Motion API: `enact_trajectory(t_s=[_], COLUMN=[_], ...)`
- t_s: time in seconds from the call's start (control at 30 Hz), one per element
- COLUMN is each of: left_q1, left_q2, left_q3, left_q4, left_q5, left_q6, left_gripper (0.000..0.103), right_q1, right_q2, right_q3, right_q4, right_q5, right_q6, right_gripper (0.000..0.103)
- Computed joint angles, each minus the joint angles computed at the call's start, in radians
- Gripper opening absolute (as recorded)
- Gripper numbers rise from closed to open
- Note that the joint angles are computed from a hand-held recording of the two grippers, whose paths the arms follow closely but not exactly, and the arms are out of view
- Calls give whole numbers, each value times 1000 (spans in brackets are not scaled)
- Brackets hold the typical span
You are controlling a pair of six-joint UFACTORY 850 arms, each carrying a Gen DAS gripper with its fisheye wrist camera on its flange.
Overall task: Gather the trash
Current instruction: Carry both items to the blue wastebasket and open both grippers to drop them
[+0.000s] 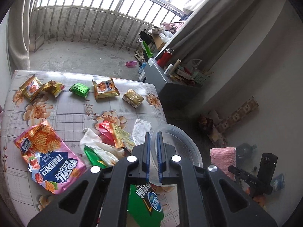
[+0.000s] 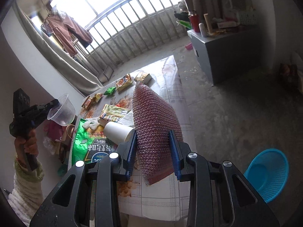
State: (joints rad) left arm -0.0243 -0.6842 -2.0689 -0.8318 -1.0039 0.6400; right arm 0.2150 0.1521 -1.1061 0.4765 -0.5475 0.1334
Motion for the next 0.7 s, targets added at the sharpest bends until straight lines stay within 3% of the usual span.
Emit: enact_trajectory(t_s=[0.17,0.4,0.53,0.7], left_q1=[-128,-378,-520,-640], left_q2=[47,5,-67,-211], left_q3=[83,110,103,28], left_q4=[-9,129,245,332], left_q5=[-39,-51,-15,-1], left_q6=[28,-24,-89,-192], left_gripper=[6,6,6,6], right_q1=[-64,-256,-375,-508], right_q2=[202,432,476,426], right_q3=[214,519,630,701], right_q4=[-78,11,100,273], right_q5=[35,34,44,76], right_q6=[206,320,294,149], right_gripper=[31,31,32,32])
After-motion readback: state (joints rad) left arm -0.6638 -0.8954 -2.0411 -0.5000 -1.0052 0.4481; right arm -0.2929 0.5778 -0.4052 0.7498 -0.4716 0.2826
